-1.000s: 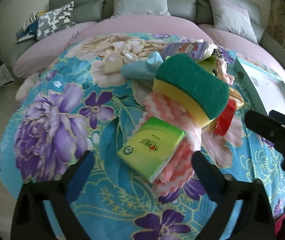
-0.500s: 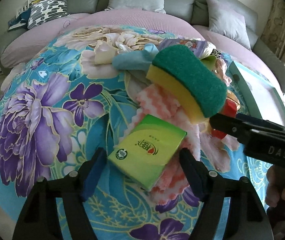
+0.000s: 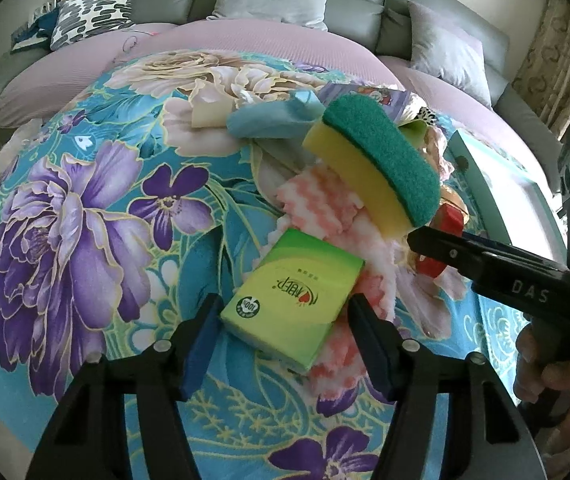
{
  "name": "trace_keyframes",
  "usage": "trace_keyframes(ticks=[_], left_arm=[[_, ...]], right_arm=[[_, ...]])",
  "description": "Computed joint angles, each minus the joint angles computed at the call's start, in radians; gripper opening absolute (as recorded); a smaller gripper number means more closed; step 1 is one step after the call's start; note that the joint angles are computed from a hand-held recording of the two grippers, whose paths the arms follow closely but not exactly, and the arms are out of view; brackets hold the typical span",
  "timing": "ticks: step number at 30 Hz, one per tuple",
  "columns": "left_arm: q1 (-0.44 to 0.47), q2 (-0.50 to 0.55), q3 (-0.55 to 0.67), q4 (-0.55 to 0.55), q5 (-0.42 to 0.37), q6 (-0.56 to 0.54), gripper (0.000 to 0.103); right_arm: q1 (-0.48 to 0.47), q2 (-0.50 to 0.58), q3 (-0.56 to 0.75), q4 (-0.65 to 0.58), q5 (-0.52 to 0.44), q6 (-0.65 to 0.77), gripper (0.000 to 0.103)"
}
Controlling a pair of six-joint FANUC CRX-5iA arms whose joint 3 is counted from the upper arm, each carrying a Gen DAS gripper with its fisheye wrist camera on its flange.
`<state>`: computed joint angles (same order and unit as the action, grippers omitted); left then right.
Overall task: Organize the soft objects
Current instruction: 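Grasp the red tape roll with the right tool while the left tool grasps the green tissue box, then carry the tape roll and tissue box into the white tray while both tools release them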
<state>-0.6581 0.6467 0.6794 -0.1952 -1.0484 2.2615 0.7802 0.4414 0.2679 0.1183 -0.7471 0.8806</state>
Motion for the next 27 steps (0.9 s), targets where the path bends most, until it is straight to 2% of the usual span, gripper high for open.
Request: trace_keyframes(ticks=[2,8,27], left_arm=[[0.001,-0.002,-0.002,-0.003,-0.002,0.004,0.066],[0.003,0.0,-0.003,-0.003,-0.006,0.006,0.063],[-0.024,-0.012,0.042,-0.077,-0.041,0.024,0.058]], right_arm=[[0.0,-0.002,-0.002,-0.003,0.006,0.004,0.059],[0.001,-0.006,-0.01,0.0,0.014,0.0,0.055],[-0.002,-0.06,-0.073,0.005,0.065,-0.016,0.054]])
